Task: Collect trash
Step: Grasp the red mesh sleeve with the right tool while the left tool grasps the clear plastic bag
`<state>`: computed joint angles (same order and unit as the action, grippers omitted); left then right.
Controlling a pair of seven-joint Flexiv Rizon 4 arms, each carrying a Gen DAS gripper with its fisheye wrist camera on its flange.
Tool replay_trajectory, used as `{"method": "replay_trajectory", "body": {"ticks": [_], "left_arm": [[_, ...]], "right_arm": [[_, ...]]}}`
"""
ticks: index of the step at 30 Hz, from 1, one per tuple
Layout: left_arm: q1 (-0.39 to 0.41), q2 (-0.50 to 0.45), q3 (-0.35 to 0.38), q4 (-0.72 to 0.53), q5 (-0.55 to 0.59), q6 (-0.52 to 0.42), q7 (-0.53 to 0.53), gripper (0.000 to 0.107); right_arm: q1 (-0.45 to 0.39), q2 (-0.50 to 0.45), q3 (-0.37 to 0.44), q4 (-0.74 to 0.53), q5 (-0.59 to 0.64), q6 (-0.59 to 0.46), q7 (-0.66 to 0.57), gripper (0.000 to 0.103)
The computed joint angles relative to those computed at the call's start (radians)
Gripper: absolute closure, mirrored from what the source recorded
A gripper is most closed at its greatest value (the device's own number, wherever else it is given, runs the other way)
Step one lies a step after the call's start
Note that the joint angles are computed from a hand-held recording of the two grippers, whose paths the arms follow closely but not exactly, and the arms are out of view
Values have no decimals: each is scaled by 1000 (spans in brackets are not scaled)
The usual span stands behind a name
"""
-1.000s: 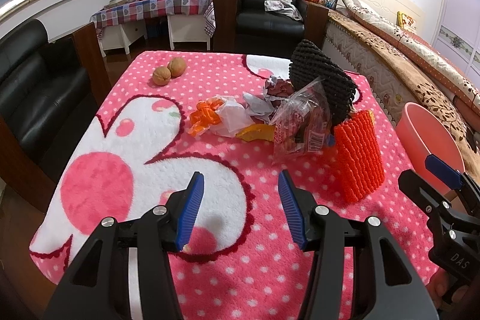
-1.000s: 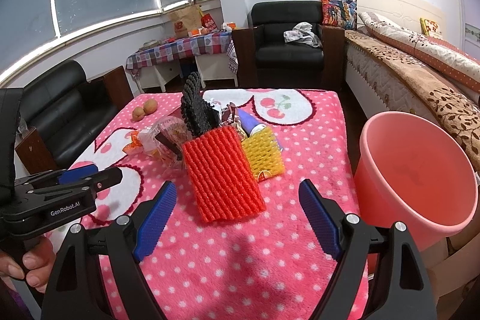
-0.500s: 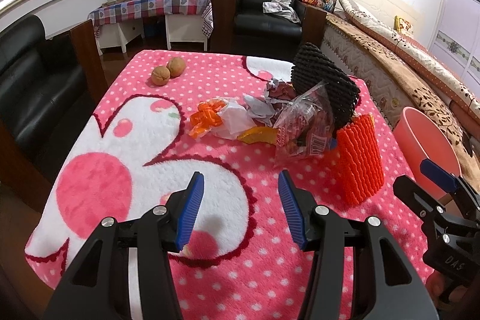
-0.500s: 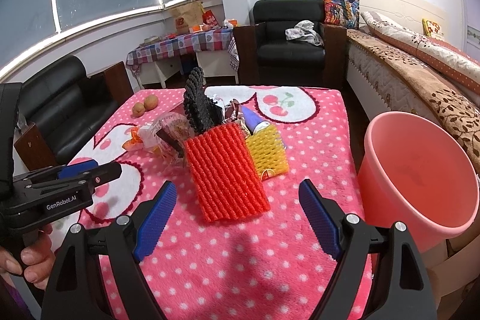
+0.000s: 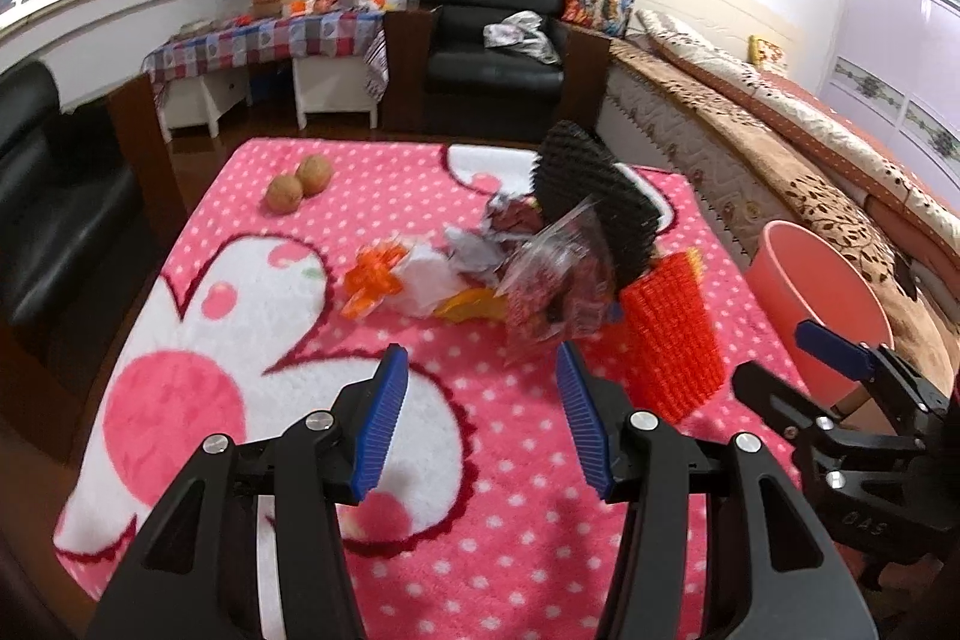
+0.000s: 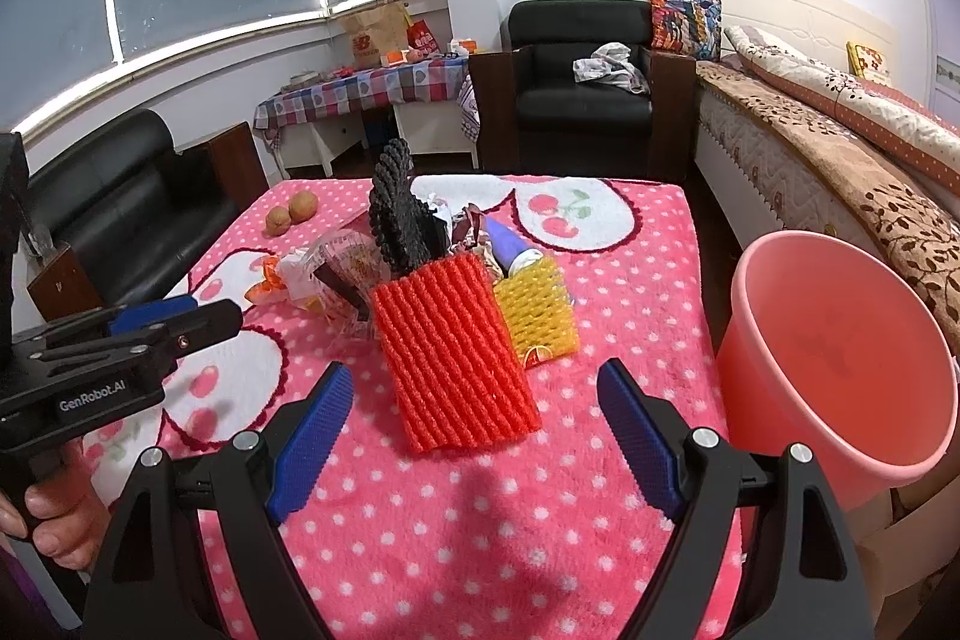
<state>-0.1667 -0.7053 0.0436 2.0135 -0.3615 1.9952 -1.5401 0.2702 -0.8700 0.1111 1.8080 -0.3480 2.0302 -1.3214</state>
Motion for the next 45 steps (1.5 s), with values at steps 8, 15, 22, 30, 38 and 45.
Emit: {"method": "replay_trajectory", "body": {"ticks": [8,15,22,30,38,45], "left_arm": [[80,0,-68,-43,86,-29,17,55],[171,-21,-141,-115,167,-107,38,55],[205,-64,-168,-197,178,-189,70,55],[288,-103,-269,-234,211,-215,115,70],[351,-112,-334,-217,222,-196,118,82],[384,-104,-366,-182,244,-160,84,85]], "right_arm": [[-37,-10,31,-41,-54,-52,2,21],[-85,-32,86,-90,-106,-124,10,21],[-103,-52,114,-129,-115,-184,3,21],[-178,-96,235,-199,-122,-322,-44,21],[-198,-133,305,-262,-55,-404,-148,27],[-271,-163,437,-291,10,-502,-266,66]]}}
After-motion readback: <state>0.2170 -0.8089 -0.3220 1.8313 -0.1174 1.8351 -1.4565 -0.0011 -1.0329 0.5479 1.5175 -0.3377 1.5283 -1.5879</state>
